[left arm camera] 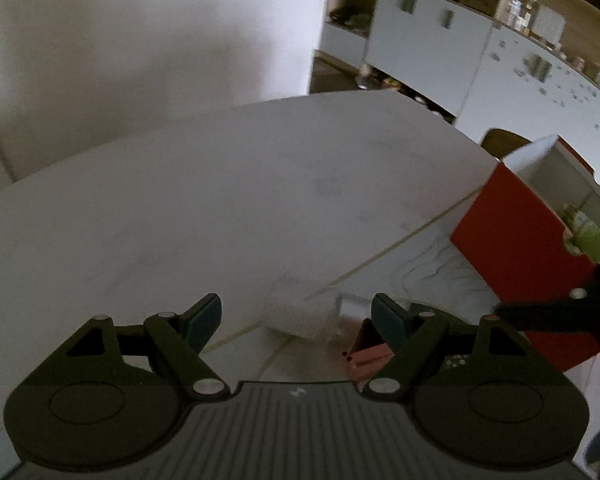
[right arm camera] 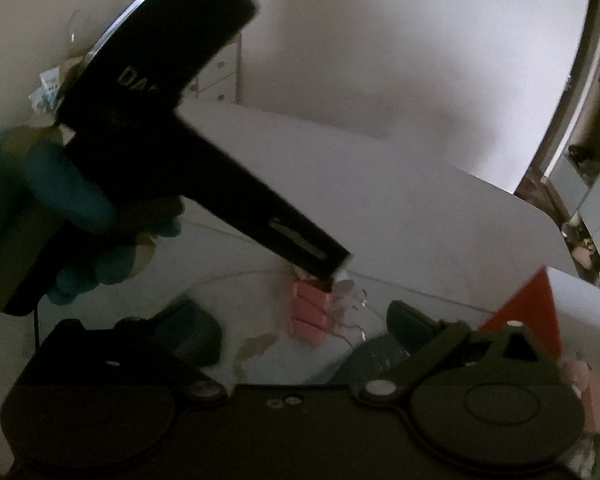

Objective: Organize rigid objects
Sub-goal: 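Grasp the clear plastic cup with the left tool while the right tool grasps the pink binder clip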

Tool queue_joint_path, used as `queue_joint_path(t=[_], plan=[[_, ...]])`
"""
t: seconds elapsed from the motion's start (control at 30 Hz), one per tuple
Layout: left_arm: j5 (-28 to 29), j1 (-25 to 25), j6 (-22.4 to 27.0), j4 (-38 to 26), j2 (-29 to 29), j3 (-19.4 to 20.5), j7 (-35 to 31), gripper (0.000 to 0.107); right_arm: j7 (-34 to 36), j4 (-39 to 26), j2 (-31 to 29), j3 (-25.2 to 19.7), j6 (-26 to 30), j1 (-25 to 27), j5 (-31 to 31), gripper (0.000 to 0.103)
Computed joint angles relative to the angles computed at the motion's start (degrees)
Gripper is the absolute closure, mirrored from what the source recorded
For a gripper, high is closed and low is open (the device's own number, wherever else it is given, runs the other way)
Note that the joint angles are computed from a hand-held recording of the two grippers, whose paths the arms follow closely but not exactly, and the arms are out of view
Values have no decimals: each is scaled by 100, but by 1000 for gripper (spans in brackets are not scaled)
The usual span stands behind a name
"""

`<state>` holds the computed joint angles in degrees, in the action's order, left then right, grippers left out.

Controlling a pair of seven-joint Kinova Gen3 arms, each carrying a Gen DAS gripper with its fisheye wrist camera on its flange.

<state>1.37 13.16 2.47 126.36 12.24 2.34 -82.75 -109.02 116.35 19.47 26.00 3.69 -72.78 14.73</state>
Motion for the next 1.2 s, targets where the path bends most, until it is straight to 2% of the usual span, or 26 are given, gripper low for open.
queue_joint_path(t=[0.03,0.13,0.2,0.33,0.43,0.5,0.63,0.7,0.77,0.83,0.9,1.0,1.07,1.13,1.2], plan=[[-46,-161,11,-29,36,159,-44,25,28,-87,72,-154,54,142,-23,5],[-172,-325,2,-112,153,310,-73,25,25,-264,249,-459,146,431,-50,8],[-21,-711,36,-163,234,691,-375,25,-28,-334,328,-500,187,478,-28,10],[-16,-794,32,-241,381,734,-480,25,-168,-470,492,-570,266,548,25,12],[61,-1326,-19,-243,506,1282,-650,25,-237,-556,609,-634,306,614,92,13],[49,-1495,-108,-219,558,1469,-759,25,-280,-607,660,-701,358,673,118,14],[-4,-1953,-216,-189,679,1966,-871,24,-419,-719,830,-714,447,674,190,26],[-27,-2065,-282,-166,718,2092,-886,24,-535,-761,894,-651,514,600,253,28],[-65,-2276,-340,-144,771,2304,-856,24,-674,-778,960,-571,534,517,318,35],[-112,-2583,-354,-138,839,2603,-802,24,-768,-815,1020,-509,624,456,377,48],[-166,-2882,-406,-116,922,2884,-748,24,-900,-739,980,-607,522,574,441,52],[-257,-3055,-549,-50,983,3030,-605,24,-1047,-642,943,-490,467,494,461,69],[-352,-3136,-650,-2,1027,3097,-466,24,-1061,-563,914,-644,397,642,398,71],[-476,-3229,-690,4,1094,3196,-317,24,-1104,-430,869,-563,305,594,359,72],[-552,-3065,-769,26,1089,3028,-205,24,-1086,-356,876,-479,205,566,287,72]])
